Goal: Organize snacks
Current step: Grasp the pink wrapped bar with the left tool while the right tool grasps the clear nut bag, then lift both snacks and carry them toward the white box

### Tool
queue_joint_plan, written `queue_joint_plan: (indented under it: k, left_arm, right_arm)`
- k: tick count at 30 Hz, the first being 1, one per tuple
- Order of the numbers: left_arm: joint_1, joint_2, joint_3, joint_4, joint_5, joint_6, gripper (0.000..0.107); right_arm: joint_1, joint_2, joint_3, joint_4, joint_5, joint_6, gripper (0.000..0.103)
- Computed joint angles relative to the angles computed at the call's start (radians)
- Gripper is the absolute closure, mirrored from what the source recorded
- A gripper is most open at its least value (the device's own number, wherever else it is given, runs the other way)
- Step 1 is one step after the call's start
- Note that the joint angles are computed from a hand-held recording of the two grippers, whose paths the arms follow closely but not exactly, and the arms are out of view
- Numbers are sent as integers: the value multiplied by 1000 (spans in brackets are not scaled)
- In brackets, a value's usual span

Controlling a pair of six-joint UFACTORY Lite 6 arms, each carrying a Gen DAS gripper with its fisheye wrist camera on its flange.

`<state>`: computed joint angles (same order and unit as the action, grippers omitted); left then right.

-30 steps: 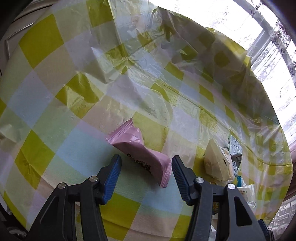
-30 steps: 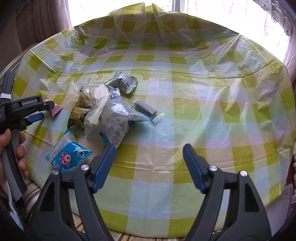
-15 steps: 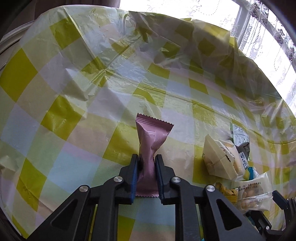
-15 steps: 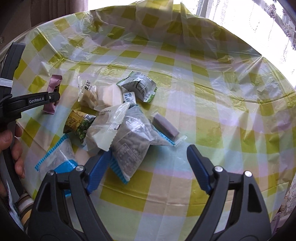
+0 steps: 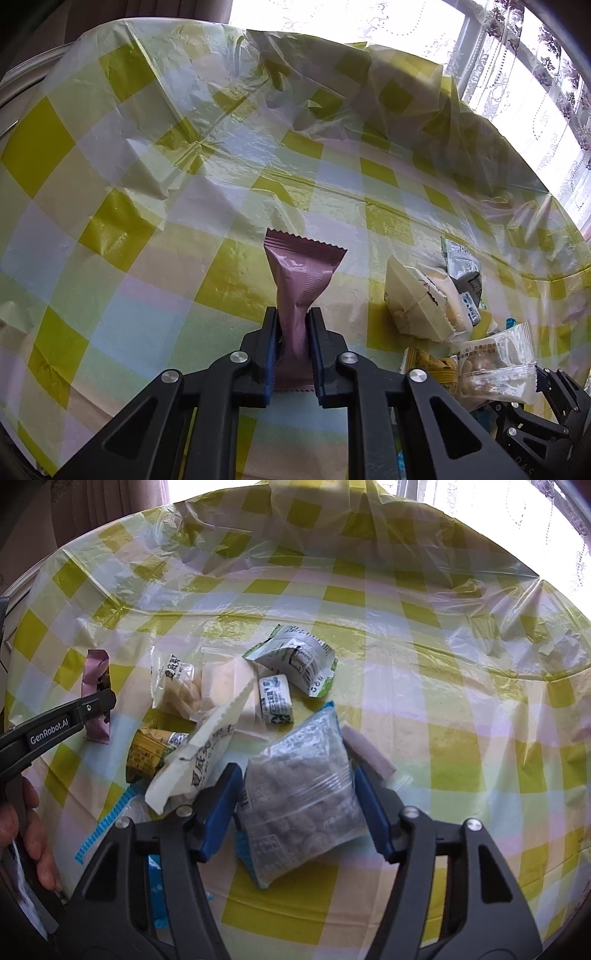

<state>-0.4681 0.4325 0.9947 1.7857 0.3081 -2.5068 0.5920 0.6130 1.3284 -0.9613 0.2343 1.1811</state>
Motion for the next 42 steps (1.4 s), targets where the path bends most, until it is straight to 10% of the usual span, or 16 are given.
queue_joint_plan:
  k: [27, 42]
  left_arm:
    - [-267, -120, 14, -235, 138, 203, 92]
    - [-432, -35, 183, -471, 123, 465, 92]
  right_arm:
    - [-67, -409, -453, -248, -48, 349, 48]
    - [-146, -676, -681, -72, -53, 183, 49]
